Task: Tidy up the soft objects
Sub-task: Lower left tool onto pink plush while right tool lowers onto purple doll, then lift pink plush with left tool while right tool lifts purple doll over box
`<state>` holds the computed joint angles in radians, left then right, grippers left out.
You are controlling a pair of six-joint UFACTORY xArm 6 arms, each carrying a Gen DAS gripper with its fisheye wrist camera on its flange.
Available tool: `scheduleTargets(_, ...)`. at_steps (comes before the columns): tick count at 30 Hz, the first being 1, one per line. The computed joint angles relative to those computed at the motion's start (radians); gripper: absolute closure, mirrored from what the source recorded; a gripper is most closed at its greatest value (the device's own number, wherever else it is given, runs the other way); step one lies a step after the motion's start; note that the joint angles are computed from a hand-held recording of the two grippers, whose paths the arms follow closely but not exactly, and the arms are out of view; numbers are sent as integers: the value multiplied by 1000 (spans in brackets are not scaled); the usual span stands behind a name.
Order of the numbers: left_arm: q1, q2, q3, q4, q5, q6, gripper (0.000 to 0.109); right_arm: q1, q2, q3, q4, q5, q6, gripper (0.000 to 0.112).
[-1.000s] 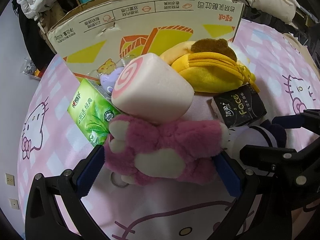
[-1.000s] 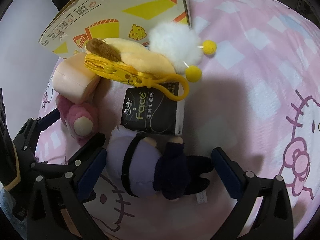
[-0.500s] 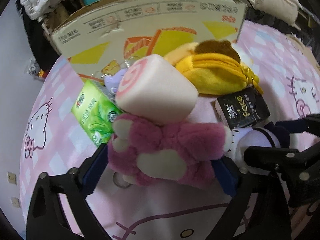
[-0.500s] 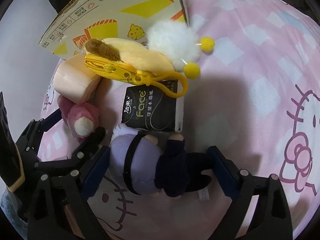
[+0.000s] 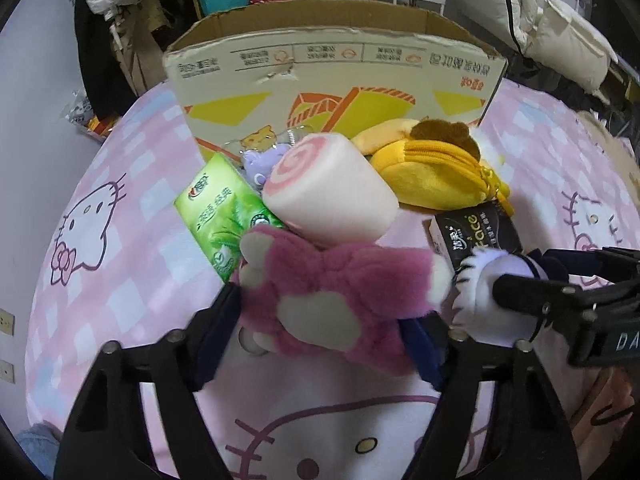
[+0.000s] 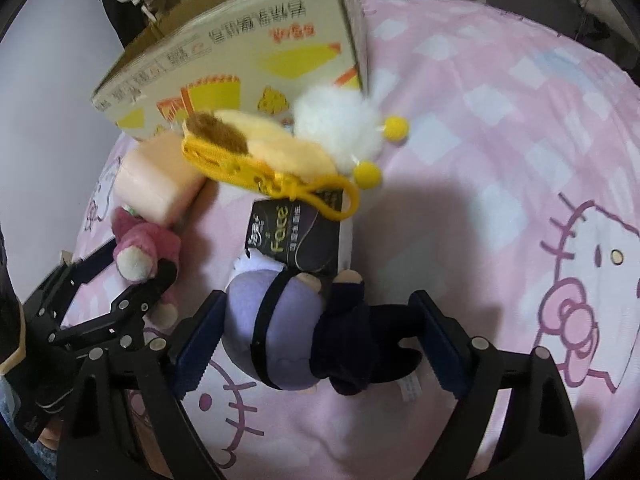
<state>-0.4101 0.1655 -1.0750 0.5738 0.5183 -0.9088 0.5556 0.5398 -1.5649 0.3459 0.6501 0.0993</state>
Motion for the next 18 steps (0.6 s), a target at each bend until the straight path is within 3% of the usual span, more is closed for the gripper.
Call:
scheduleTargets(3,7,-27,28,-24,-30,-1,46,0,-29,35,-22,-52,19,18)
scheduleTargets(5,10,-37,41,-46,-48,17,58,0,-46,54,-14,-80,15,18)
scheduleTargets(8,7,-53,52,-30,-50,3,63,-3,-70,74,-23,-115,11,18)
scheduleTargets(18,-6,-148,108,166,-56,-183,66,24,-182,215,-34,-315,-20,18)
